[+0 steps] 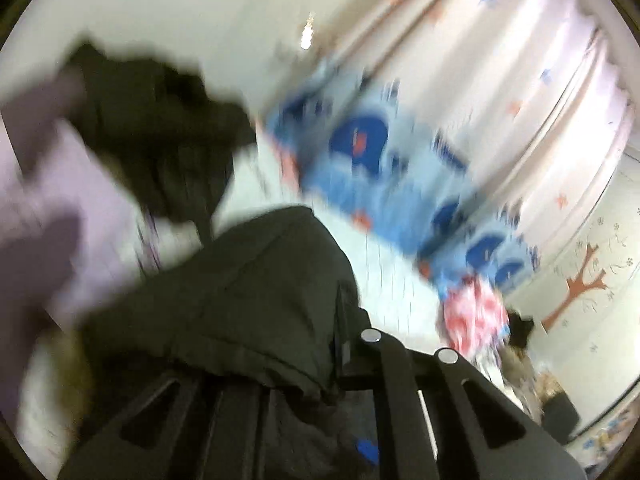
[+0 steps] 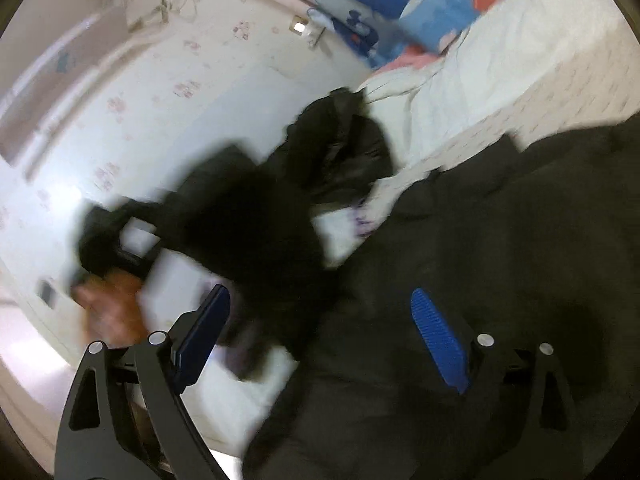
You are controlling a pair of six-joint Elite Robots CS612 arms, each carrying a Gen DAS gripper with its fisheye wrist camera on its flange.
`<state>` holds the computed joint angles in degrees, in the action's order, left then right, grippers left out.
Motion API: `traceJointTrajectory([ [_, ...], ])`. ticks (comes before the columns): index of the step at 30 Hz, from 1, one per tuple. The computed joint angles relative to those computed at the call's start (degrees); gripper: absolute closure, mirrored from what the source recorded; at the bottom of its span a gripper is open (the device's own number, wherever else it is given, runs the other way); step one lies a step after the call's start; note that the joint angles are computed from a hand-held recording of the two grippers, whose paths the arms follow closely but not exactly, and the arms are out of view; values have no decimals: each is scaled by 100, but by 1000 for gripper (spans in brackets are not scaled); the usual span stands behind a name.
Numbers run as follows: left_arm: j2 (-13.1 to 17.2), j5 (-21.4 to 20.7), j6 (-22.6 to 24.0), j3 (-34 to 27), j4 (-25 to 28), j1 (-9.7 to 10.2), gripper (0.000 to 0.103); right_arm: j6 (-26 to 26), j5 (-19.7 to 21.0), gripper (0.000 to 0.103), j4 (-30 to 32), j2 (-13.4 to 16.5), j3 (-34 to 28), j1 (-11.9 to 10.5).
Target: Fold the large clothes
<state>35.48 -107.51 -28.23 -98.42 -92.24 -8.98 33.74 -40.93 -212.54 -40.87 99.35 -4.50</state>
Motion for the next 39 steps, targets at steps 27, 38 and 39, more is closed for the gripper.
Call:
traceJointTrajectory([
  [27, -7, -475, -208, -178, -834, 884, 94, -2401, -2948, 98, 3290, 451, -1641, 1384],
  [38, -18, -797, -290, -172, -973, 951, 94, -3018, -2110, 32, 4717, 578, -1979, 1530],
  [39, -27, -829, -251, -182, -973, 933, 94, -2806, -2041, 23, 4426, 531, -1861, 1479],
])
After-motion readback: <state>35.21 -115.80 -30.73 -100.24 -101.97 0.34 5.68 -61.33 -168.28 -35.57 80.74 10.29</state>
